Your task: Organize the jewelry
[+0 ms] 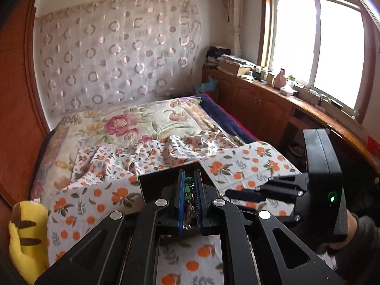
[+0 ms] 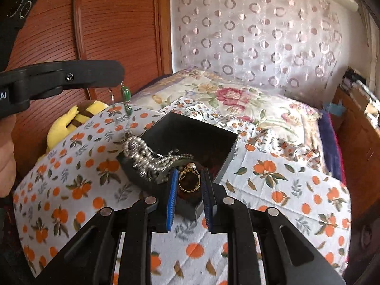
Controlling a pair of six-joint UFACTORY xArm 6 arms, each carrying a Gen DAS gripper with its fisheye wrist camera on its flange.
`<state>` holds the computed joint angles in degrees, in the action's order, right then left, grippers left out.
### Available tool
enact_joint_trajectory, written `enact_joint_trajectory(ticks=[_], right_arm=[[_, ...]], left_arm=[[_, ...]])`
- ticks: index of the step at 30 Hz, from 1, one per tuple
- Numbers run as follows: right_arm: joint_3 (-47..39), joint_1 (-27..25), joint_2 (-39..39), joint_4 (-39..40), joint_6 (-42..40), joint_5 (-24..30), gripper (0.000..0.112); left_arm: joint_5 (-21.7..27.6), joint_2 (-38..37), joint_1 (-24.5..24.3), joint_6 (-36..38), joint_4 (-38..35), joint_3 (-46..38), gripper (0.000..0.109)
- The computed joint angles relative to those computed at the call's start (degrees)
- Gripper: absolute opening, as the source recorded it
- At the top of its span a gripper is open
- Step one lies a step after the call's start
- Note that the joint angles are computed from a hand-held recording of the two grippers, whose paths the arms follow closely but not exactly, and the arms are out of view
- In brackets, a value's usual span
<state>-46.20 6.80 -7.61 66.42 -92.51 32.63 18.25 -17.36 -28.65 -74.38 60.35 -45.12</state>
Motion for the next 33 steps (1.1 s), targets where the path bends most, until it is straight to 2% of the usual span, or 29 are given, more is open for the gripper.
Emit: enact_joint_trajectory(ticks=[3,4,5,6,8,10,11,12,14,16,17,20,22,26,33], right_arm=[[-1.3,0.7,1.6,2.1,-0.5,-0.7,0.022],[-1.4,0.7,1.7,2.6,-0.8,-0.6,0.028],[-1.5,0.9,1.8,3.0,-0.8,-1.0,0.034],[-1.4,1.1,1.7,3.0,-0.5,-1.5,0.036],[-0.5,0.9,0.8,3.7,-0.9,-1.6,0.043],[0.6,0.5,-0.5,4.4,-1.5,-2.0,0.044],[1.6,0.3,-1.6,5.1,-1.9,-2.4,0.045],[3.3,-0.2,-3.6,6.7,-2.6,-2.6,0.047],[5.9,-1.2,-6.8,9.0,-3.4,-3.0,0.067],[9.3,-2.6,-11.1,12.6,-5.4,-3.2,0.077],[11.1,-3.2,-13.5,14.0,-6.0,-3.5,0.083],[14.5,-5.1,-18.4,15.4,-6.0,-2.8,0.097],[16.8,-7.0,-22.0,15.9,-5.2,-1.1,0.101],[19.6,-7.3,-25.8,15.3,-3.9,-3.1,0.101],[21.8,-7.6,-28.8,16.0,-3.5,-3.8,0.101]], left_arm=[[1.8,2.4,0.4,0.3,-0.5,-1.8,0.007],[2.4,2.7,0.4,-0.5,0.1,-1.9,0.008],[2.3,2.6,0.6,-0.5,0.0,-1.7,0.014],[2.4,2.2,0.8,-1.6,0.6,-1.1,0.024],[3.6,0.6,0.4,-4.9,3.5,0.2,0.036],[5.1,-1.1,-0.3,-6.7,4.7,1.7,0.038],[6.3,-2.2,-1.1,-7.8,5.2,2.8,0.045],[7.1,-3.1,-1.6,-8.7,5.7,3.6,0.057],[9.9,-5.4,-3.5,-11.9,7.5,5.5,0.070],[14.0,-8.2,-6.3,-14.6,8.9,7.6,0.077],[15.7,-9.3,-7.5,-15.5,9.1,8.3,0.085],[21.7,-12.9,-12.0,-19.4,10.3,11.2,0.095],[25.9,-14.2,-15.2,-20.4,9.6,12.3,0.095],[32.4,-15.7,-20.0,-21.6,7.5,13.8,0.095],[35.7,-17.5,-22.5,-23.1,6.7,15.4,0.095]])
